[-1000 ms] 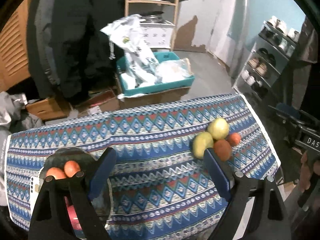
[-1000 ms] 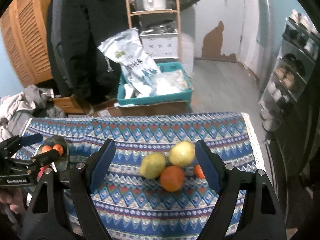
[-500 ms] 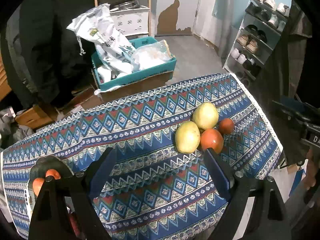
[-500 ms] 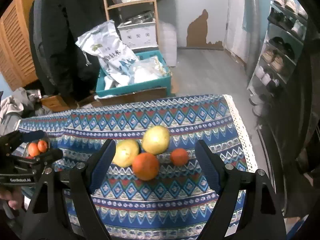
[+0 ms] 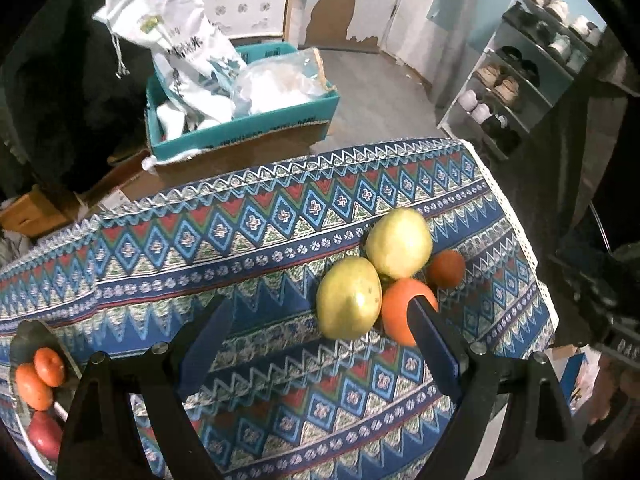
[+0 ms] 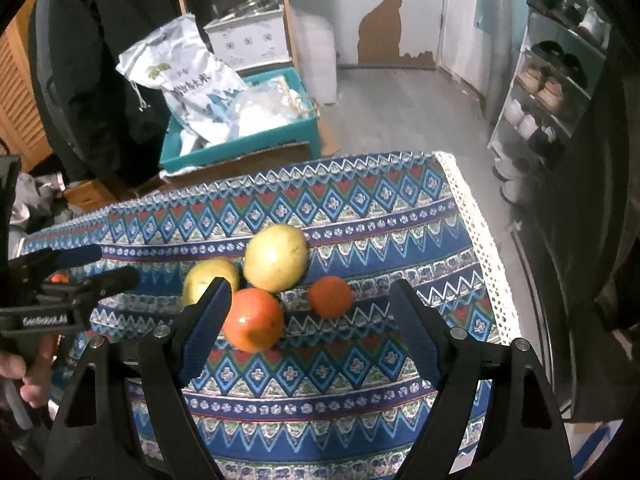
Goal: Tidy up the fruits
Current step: 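Move the left tool to a green pear while the right tool approaches an orange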
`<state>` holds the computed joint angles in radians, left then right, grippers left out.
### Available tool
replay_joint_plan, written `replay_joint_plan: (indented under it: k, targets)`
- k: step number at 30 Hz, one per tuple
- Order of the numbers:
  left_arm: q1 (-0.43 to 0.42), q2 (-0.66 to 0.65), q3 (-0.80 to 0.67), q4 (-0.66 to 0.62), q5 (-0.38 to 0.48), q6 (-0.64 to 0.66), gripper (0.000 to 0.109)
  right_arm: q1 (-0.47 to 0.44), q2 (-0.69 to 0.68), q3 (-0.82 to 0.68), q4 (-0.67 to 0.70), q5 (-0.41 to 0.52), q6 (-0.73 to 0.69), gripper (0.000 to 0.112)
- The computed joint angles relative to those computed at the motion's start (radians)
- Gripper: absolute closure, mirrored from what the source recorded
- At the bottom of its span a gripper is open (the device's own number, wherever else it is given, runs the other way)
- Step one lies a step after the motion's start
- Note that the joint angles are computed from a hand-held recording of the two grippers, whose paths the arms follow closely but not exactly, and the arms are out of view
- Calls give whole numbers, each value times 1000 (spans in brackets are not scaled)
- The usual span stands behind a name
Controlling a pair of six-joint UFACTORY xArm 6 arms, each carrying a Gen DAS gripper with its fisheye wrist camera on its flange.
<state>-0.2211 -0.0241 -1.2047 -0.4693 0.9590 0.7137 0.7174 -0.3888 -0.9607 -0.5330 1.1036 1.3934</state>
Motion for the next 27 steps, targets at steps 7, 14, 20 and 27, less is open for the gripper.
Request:
replay_joint_plan:
  k: [7, 14, 20, 27]
  targets:
    - [-52, 83, -38, 43, -32, -53, 18, -58, 7, 62, 61, -55, -35, 31]
    - [-85, 154, -64, 54, -26, -94, 18, -90, 3, 112, 107, -91, -49, 31]
    - [-103, 201, -72, 82, -24, -116, 18, -100, 1, 128, 120, -94, -53, 31]
    - [-99, 228, -64, 58, -5, -100, 18, -115, 8, 138, 135, -107, -68, 31]
